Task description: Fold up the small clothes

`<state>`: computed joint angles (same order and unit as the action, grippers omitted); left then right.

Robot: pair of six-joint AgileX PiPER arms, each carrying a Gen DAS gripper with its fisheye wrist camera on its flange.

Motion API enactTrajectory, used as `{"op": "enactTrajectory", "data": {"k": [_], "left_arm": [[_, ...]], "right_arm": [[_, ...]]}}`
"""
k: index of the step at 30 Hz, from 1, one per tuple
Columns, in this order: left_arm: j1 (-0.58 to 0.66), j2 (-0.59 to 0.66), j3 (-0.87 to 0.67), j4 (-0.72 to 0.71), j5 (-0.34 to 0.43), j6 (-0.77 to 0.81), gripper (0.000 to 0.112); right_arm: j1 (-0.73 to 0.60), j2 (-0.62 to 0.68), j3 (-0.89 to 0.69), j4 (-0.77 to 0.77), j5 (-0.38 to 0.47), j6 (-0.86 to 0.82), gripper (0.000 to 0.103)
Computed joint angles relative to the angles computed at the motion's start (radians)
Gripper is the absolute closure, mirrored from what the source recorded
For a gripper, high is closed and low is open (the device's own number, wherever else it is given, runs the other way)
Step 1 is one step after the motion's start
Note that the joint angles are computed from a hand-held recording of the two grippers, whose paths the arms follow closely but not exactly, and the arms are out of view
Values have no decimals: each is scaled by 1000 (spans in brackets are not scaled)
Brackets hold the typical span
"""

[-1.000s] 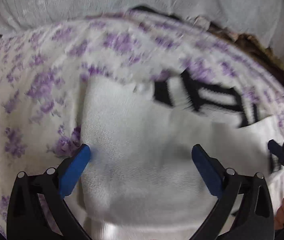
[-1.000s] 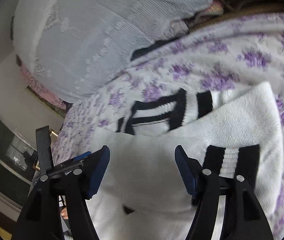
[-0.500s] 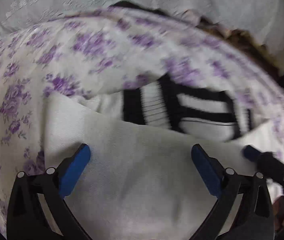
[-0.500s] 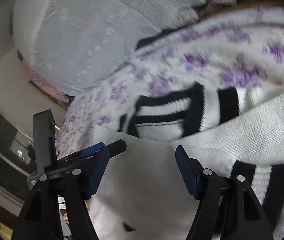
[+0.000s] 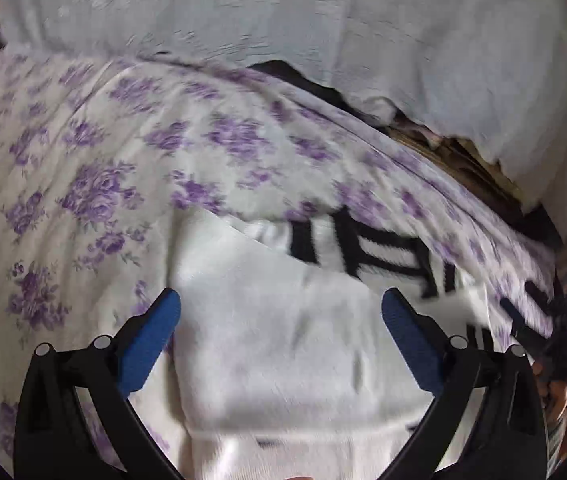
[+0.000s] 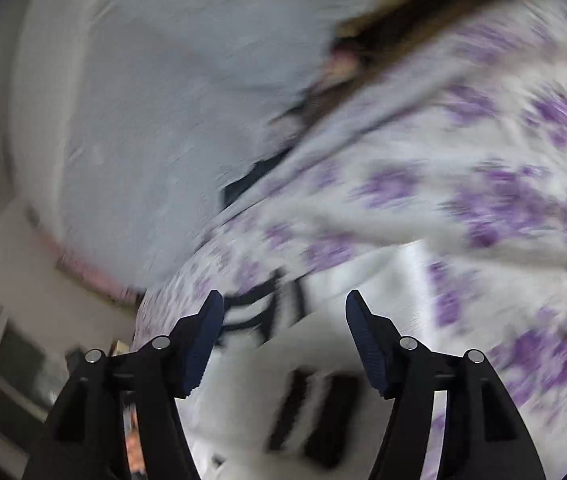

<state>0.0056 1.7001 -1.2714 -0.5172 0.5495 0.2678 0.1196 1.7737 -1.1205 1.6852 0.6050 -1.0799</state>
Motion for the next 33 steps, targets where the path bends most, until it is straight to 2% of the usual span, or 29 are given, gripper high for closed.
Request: {"op": "enactTrajectory", "data": {"k": [1, 3, 5, 6, 7, 8, 9, 11, 13, 14, 16, 18, 19, 21, 22, 23, 25, 27, 28, 30, 32, 33], "left_arm": [[-28, -28, 35, 42, -12, -14, 14], [-89, -34, 74, 220, -34, -141, 14], [-119, 11, 80, 416, -25, -297, 13], [-124, 33, 88, 472, -14, -358, 13], [-124, 14, 113, 487, -38, -395, 13], [-116, -2, 117, 468, -23, -392, 13], [-107, -27, 125, 460, -8, -398, 13], [-70, -134, 222, 374, -53, -327, 14], [-47, -216, 293, 232, -63, -193, 14], [-49, -233, 304, 214, -49, -176, 14], [-90, -215, 311, 298, -37, -257, 14], [-149, -128, 304, 498, -14, -419, 14], [-196, -129, 308, 598, -35, -503, 13], [-243, -170, 320, 692, 4, -598, 14], [-263, -222, 365, 679, -16, -606, 14], [-284, -297, 435, 626, -72, -573, 14], [-279, -384, 493, 454, -93, -402, 14], [-318, -412, 526, 375, -99, -316, 14], [-349, -403, 527, 390, -92, -333, 14], [-429, -371, 536, 540, -51, -476, 14], [-491, -383, 571, 700, -37, -635, 14], [-504, -410, 589, 720, -22, -659, 14]], "right_arm": [[28, -6, 0, -25, 24, 6, 32], [102, 0, -13, -143, 26, 80, 29], [150, 2, -5, -268, -52, 172, 28], [154, 6, 16, -274, -82, 163, 32], [136, -1, 39, -239, -72, 126, 42], [113, -15, 63, -215, -63, 122, 50], [99, -56, 103, -202, -80, 150, 50], [87, -153, 195, -124, -112, 90, 32], [64, -206, 257, -46, -24, -11, 32], [61, -211, 268, -47, 15, -14, 32], [90, -208, 277, -107, 6, 39, 31], [113, -159, 281, -164, -30, 105, 29], [99, -168, 306, -132, -27, 78, 35], [92, -239, 361, -126, -37, 102, 36], [88, -266, 380, -103, -18, 84, 32], [83, -295, 410, -54, 18, 26, 32], [101, -340, 467, -14, 72, -32, 31], [140, -337, 479, -63, 85, 13, 31], [171, -337, 477, -97, 63, 44, 31], [240, -400, 510, -185, -18, 121, 31], [252, -460, 560, -197, -19, 129, 30], [259, -498, 595, -201, -25, 131, 30]]}}
